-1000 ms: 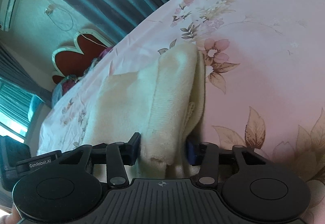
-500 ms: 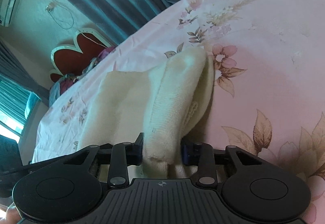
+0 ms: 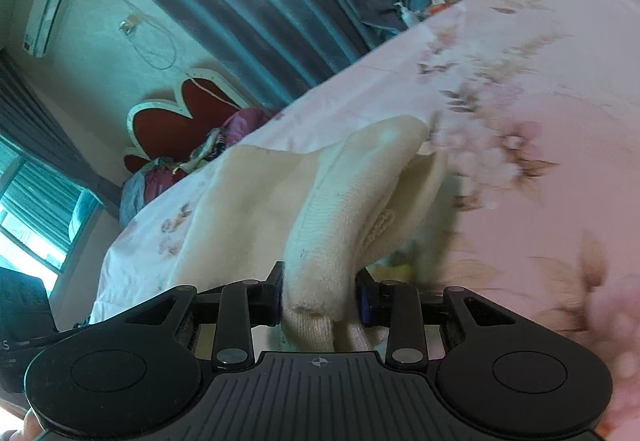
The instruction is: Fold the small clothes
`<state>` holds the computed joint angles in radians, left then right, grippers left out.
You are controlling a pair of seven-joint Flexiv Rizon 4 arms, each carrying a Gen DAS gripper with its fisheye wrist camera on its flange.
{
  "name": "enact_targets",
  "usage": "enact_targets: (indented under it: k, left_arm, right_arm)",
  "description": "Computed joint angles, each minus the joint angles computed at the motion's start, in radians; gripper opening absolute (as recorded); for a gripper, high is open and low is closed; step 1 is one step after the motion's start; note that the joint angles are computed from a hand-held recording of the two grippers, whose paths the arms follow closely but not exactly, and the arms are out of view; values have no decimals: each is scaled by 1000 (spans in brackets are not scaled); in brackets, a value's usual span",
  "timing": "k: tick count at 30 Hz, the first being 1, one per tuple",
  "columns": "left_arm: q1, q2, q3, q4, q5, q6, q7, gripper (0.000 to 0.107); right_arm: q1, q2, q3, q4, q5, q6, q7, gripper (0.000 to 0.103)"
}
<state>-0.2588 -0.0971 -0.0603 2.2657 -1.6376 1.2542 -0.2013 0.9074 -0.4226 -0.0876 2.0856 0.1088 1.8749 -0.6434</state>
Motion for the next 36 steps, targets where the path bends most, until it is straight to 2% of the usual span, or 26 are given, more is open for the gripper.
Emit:
enact_targets:
  k: [4, 8, 10, 13, 16, 21, 26, 31, 34, 36]
  left_arm:
    - [71, 30, 54, 19, 56, -79, 26, 39]
    - [179, 41, 109, 20, 136, -200, 52, 39]
    - [243, 33, 135, 8, 179, -268, 63, 39]
    - [327, 7, 157, -22, 230, -338, 78, 39]
    - [400, -32, 166, -62, 261, -379, 101, 39]
    - [491, -105, 159, -137, 289, -409, 104, 39]
    - [561, -187, 138, -207, 305, -443, 104, 39]
    - [598, -264, 114, -247, 336, -438, 92, 41]
    - [620, -296, 101, -257, 350, -432, 92, 52]
    - [627, -303, 92, -251, 327, -413, 108, 65]
  right_arm:
    - [137, -49, -108, -94, 15, -39, 36, 33]
    - [276, -131, -233, -206, 11, -82, 128, 33]
    - [312, -184, -266, -277, -5, -105, 186, 33]
    - [324, -269, -278, -398, -47, -146, 261, 33]
    - [299, -356, -259, -532, -97, -187, 325, 33]
    - [200, -498, -162, -785, -199, -270, 387, 33]
    - [115, -620, -59, -998, -306, -369, 398, 33]
    - [48, -704, 60, -1129, -390, -468, 368, 33]
    - [39, -710, 72, -1118, -410, -482, 374, 34]
    - [42, -702, 65, -1098, -420, -480, 388, 40]
